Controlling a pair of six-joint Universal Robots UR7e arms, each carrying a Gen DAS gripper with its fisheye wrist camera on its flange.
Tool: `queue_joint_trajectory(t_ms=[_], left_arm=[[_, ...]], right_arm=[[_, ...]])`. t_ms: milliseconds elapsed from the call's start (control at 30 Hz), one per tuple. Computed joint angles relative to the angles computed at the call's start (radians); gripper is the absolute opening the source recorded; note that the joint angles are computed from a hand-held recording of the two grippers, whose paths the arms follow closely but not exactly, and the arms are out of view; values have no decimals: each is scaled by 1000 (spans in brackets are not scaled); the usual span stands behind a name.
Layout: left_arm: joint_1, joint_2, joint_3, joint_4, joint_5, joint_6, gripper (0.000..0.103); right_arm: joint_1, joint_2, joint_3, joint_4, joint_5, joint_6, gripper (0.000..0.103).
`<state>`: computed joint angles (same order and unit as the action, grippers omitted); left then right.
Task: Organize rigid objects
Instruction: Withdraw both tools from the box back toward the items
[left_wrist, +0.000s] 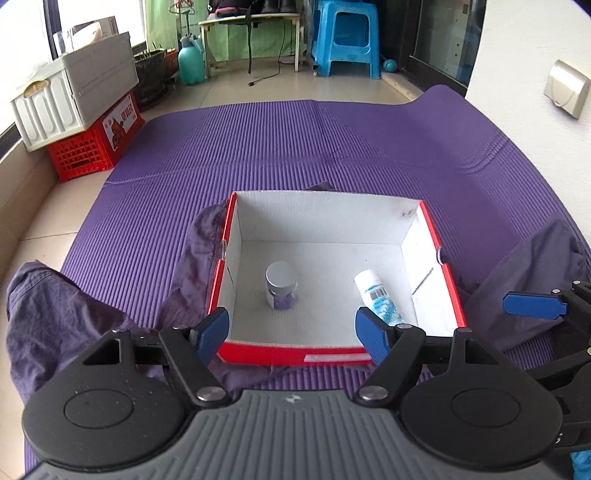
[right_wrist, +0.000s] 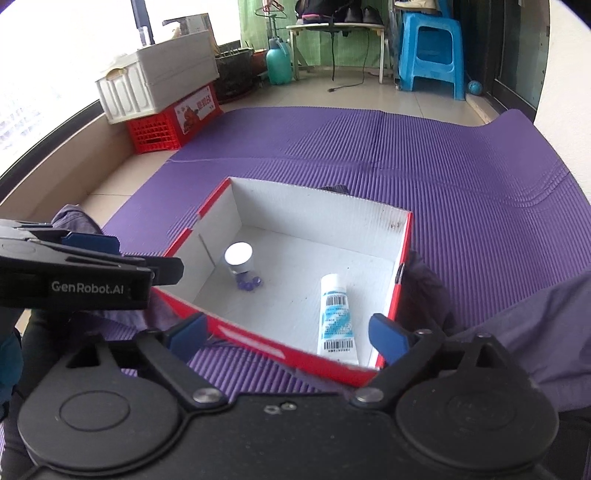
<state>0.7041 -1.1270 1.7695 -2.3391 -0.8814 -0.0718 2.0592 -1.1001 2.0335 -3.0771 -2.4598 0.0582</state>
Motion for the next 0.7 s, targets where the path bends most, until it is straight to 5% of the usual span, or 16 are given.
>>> queue_joint_trajectory(t_ms=[700], left_arm=[[-93,-267,235,32,-11,-73,87]], right_arm=[[109,-93,193,-160,48,102,101]])
